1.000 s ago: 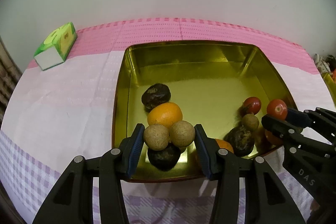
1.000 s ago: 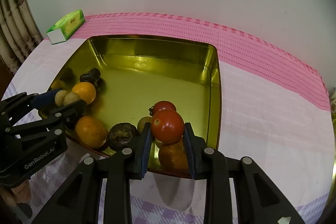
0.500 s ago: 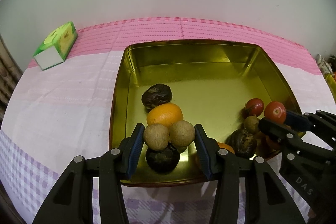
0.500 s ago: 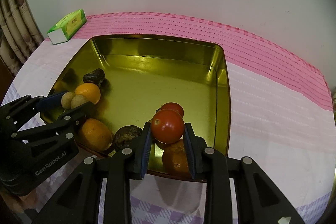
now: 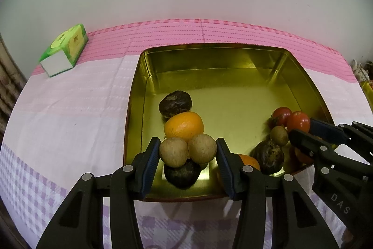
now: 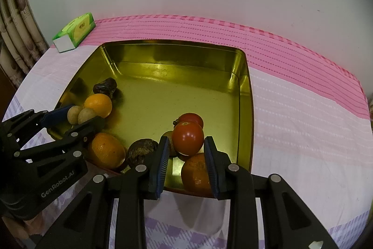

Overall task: Organize fruits
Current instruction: 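Lower the small fruits into the tin with the left tool while the right tool lowers the tomato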

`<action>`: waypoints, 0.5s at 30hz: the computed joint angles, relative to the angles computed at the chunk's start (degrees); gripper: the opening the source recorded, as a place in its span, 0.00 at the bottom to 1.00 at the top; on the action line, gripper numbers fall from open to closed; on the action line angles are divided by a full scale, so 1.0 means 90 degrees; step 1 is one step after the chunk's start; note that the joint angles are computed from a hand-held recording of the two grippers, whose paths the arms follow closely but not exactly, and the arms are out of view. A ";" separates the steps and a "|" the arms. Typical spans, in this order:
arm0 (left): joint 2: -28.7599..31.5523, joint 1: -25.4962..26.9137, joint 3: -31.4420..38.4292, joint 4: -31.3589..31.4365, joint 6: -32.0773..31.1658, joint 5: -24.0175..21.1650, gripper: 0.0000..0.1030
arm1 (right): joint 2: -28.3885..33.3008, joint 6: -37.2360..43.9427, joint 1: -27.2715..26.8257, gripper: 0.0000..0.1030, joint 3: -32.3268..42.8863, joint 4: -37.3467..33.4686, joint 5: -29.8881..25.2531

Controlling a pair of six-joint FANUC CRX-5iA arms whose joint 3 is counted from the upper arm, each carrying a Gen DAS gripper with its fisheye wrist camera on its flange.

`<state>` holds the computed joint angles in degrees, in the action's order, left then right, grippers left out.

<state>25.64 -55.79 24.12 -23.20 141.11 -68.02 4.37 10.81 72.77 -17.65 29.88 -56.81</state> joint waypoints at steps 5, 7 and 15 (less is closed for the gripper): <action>-0.0012 -0.0024 -0.0003 -0.0044 0.0086 -0.0079 0.48 | -0.0003 -0.0065 0.0022 0.29 -0.0016 0.0045 0.0020; -0.0030 -0.0026 -0.0023 -0.0039 0.0114 -0.0080 0.48 | 0.0007 -0.0074 0.0028 0.29 -0.0001 0.0042 0.0005; -0.0093 -0.0067 -0.0063 -0.0067 0.0162 -0.0117 0.48 | -0.0047 -0.0176 0.0043 0.29 -0.0027 0.0084 0.0041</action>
<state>24.80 -56.39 23.55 -23.80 142.57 -69.08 3.95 9.23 73.16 -17.89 30.63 -56.44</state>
